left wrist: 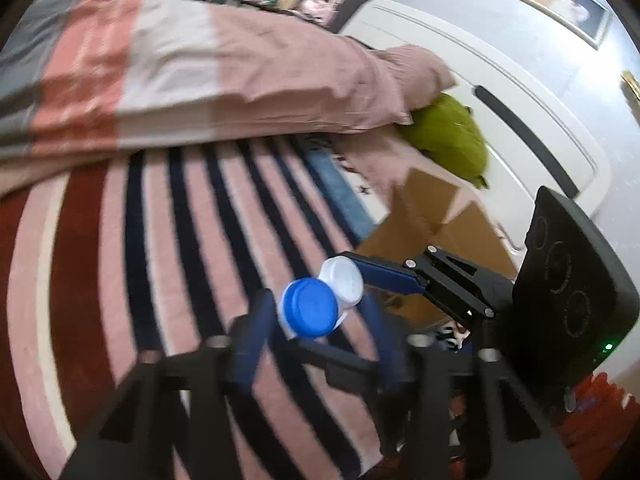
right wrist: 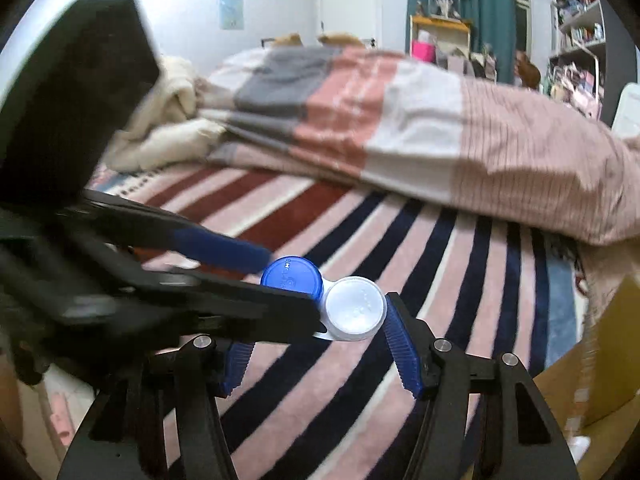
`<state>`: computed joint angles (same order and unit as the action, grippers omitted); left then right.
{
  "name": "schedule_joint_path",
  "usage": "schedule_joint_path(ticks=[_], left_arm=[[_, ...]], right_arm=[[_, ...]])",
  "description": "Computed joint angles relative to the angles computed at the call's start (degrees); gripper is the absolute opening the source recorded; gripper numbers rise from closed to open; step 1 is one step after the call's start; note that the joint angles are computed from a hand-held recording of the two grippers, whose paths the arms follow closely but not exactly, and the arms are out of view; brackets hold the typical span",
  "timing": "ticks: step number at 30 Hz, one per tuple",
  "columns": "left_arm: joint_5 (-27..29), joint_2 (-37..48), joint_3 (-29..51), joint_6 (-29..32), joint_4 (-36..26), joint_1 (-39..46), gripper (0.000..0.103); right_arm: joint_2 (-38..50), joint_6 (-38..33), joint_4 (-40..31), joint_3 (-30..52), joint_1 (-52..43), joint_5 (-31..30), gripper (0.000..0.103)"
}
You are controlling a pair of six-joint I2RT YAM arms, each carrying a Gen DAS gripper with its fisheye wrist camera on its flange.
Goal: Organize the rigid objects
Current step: 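Carry the lens case with the right gripper into the box and release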
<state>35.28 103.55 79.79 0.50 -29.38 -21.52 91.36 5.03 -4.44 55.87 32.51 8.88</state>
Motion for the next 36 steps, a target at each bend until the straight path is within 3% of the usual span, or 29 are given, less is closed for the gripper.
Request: schedule_joint_path(ticks=[6,10,17,22,24,25,26,29,34,36], left_arm=[[-2.23,2.22,9.02,-0.32,-3.42,-6.40,0.027],[-4.25,7.83,19.32,-0.48,-7.65,-11.77,0.027],[-6.32,23.37,43.76,-0.47,-18.94,-19.92,0.027],[-7.16,36.03,64.28,-0.37,-29.48,-22.82,0.027],[-8.61,40.86,72.97,-0.89,-33.78,-23.71,0.034],[-9.56,41.84,74.84,-1.15,-34.75,-24.03,0.047],[-10.37,41.34,73.84,-1.45,-33.91,-24.21,0.062],[-11.94,36.28,64.55,-1.90,-27.88,-24.41,0.076],[-16.04,26.41,48.32,-1.85,-18.93,-24.18,0.080],[-17.05,21.78,41.04,-2.75,-14.70,-23.71,0.085]], right_arm=[[-9.84,-1.67,-3.36,-2.88,-2.91,1.13,0.057],[-15.81,-2.69,-6.70,-4.81,-7.66,0.30,0.057],[-23.37,-4.48,-14.25,-6.87,-20.42,-3.76,0.057],[-23.55,-6.14,-18.31,-6.36,-27.93,-6.83,0.057],[-23.17,-6.79,-19.65,-6.08,-30.22,-7.53,0.057],[-22.43,-6.88,-20.01,-5.79,-31.00,-7.74,0.058],[-21.90,-6.77,-20.76,-5.51,-31.89,-8.06,0.058],[-21.06,-6.82,-21.90,-5.51,-33.46,-9.57,0.067],[-22.50,-6.15,-20.44,-7.10,-33.16,-9.57,0.073],[-23.58,-5.72,-19.59,-7.59,-33.06,-9.98,0.081]])
